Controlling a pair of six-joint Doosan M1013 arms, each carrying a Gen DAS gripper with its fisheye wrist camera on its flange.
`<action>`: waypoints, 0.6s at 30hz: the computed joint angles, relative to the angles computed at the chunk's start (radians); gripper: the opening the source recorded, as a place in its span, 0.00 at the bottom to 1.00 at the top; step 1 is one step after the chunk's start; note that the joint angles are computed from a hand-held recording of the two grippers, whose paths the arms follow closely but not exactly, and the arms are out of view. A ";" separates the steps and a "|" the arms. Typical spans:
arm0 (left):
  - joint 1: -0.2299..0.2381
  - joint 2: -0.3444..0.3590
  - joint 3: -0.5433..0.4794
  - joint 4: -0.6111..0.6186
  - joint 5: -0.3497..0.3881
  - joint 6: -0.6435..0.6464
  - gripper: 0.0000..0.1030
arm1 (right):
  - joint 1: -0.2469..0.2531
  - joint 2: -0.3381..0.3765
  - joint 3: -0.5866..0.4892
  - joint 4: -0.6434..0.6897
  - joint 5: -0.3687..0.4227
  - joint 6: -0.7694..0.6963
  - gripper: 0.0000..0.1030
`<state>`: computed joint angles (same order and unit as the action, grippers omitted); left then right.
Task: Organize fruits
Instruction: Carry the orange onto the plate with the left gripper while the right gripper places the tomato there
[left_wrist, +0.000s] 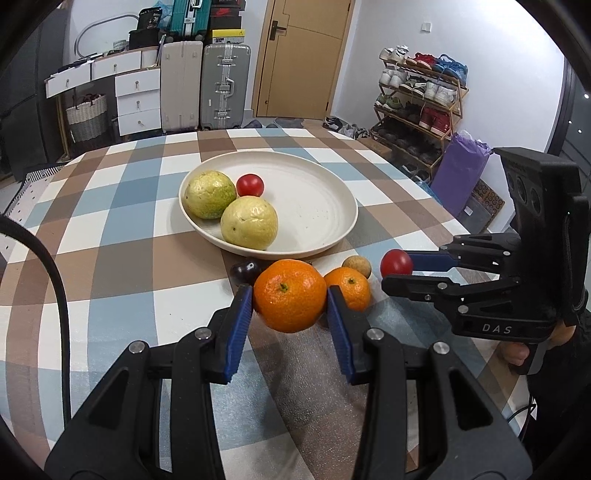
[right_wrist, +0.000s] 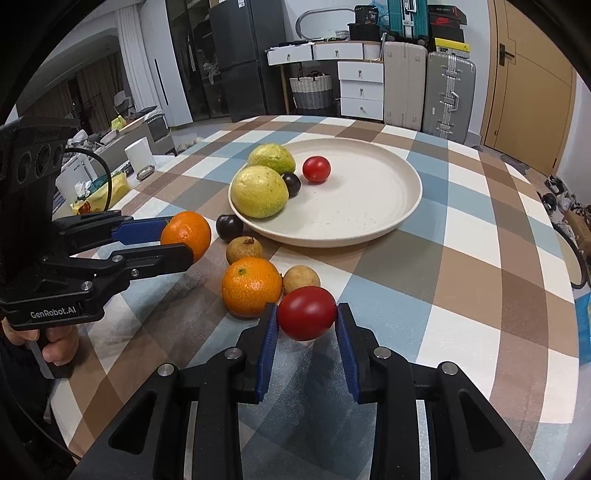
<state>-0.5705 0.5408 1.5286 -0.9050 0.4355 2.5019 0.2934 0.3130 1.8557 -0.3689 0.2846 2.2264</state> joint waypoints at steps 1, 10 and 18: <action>0.000 -0.001 0.001 -0.004 -0.002 0.001 0.37 | 0.000 -0.003 0.003 -0.022 -0.008 0.025 0.31; 0.002 -0.006 0.006 -0.001 -0.026 -0.027 0.37 | -0.005 -0.018 0.023 -0.184 -0.054 0.217 0.31; 0.003 -0.019 0.021 -0.020 -0.071 -0.022 0.37 | -0.007 -0.031 0.042 -0.467 -0.088 0.543 0.31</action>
<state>-0.5674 0.5217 1.5492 -0.9251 0.3648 2.4797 0.2865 0.2819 1.8978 -0.8360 0.1971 2.7696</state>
